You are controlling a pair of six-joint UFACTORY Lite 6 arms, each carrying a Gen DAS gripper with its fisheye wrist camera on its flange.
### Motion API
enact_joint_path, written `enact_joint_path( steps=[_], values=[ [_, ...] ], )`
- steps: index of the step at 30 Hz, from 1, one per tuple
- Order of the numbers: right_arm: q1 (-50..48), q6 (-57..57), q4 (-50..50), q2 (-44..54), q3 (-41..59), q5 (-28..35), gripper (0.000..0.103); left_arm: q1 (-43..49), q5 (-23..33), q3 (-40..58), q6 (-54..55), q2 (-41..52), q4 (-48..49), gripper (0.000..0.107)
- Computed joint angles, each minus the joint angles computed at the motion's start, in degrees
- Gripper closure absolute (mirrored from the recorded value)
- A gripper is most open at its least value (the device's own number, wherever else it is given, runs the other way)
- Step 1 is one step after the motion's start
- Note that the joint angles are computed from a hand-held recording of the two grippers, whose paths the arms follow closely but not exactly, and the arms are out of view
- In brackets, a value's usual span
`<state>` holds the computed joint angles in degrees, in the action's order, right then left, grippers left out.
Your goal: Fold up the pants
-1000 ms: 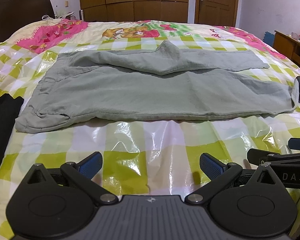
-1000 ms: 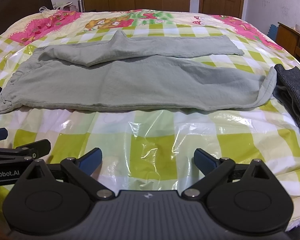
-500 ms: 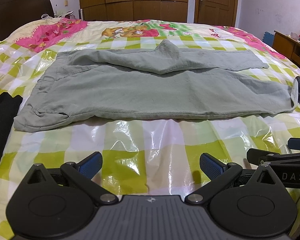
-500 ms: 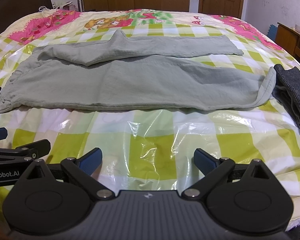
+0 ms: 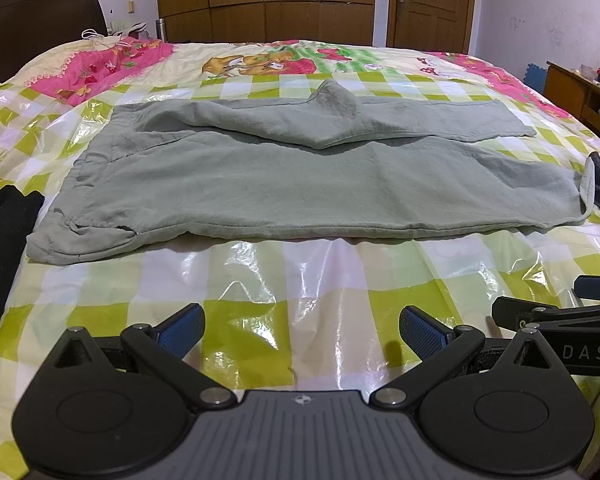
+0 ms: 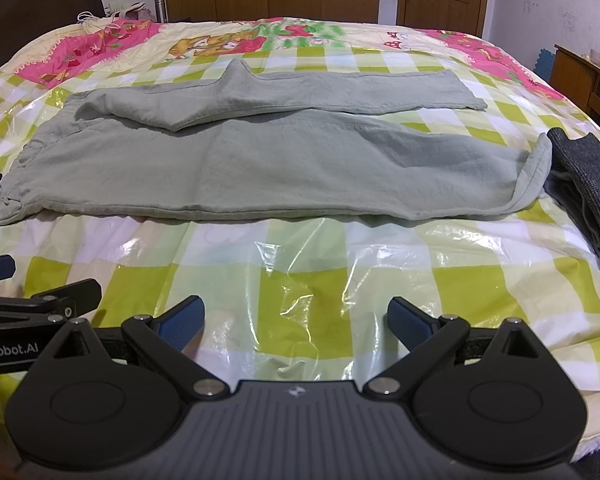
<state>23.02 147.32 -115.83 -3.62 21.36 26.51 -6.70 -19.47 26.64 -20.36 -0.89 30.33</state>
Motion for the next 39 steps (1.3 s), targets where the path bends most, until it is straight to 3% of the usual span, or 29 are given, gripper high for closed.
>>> enact_joint_path(
  steps=[39],
  values=[
    [-0.22, -0.21, 0.08, 0.19, 0.12, -0.23, 0.006, 0.69, -1.18, -0.74, -3.35, -0.51, 4.46, 0.004]
  ],
)
